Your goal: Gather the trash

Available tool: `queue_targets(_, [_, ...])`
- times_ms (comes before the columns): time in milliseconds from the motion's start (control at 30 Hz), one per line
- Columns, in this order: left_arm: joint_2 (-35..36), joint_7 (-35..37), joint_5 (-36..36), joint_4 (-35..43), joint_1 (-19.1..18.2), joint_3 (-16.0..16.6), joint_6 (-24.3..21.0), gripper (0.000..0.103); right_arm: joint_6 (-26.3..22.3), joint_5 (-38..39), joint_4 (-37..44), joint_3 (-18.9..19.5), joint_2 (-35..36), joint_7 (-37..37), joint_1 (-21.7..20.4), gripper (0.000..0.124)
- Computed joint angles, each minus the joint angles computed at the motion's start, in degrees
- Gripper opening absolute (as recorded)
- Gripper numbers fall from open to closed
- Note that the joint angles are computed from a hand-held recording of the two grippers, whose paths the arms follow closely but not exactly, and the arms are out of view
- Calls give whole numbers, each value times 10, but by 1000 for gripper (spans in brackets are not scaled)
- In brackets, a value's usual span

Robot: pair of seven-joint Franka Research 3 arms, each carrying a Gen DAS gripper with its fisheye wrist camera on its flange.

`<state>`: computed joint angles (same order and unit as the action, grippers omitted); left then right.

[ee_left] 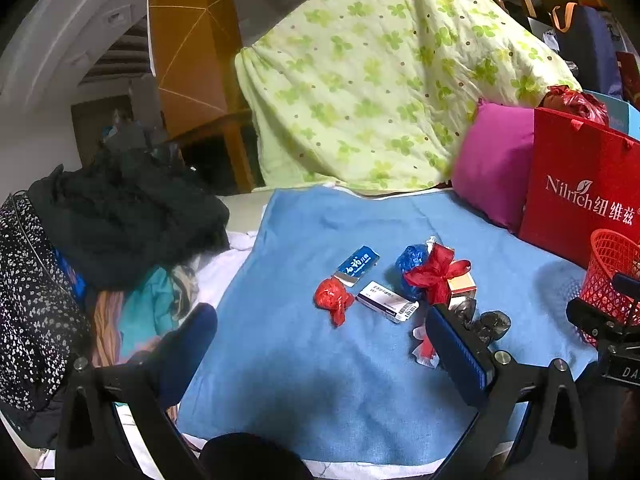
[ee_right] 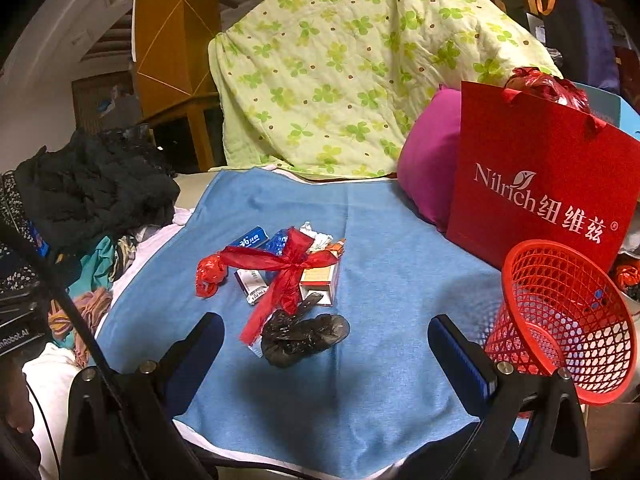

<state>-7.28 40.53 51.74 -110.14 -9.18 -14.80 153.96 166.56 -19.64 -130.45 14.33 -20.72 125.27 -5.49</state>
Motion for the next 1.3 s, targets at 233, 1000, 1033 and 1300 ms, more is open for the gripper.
queue_targets(233, [3,3,-2,1,-1,1,-1,103,-3,-6,4,2,5,6,2,103])
queue_targets(1000, [28,63,-71,0,1,24,28,103,-2,-3,14,-18,39,1,25,103])
queue_targets(1033, [35,71,-85,1,5,29,34,103,-6,1,17,-22,46,-1,28,103])
queue_targets(1300, [118,150,-187,58,37,64,35,103,3,160,23,-105,104,-102,107,103])
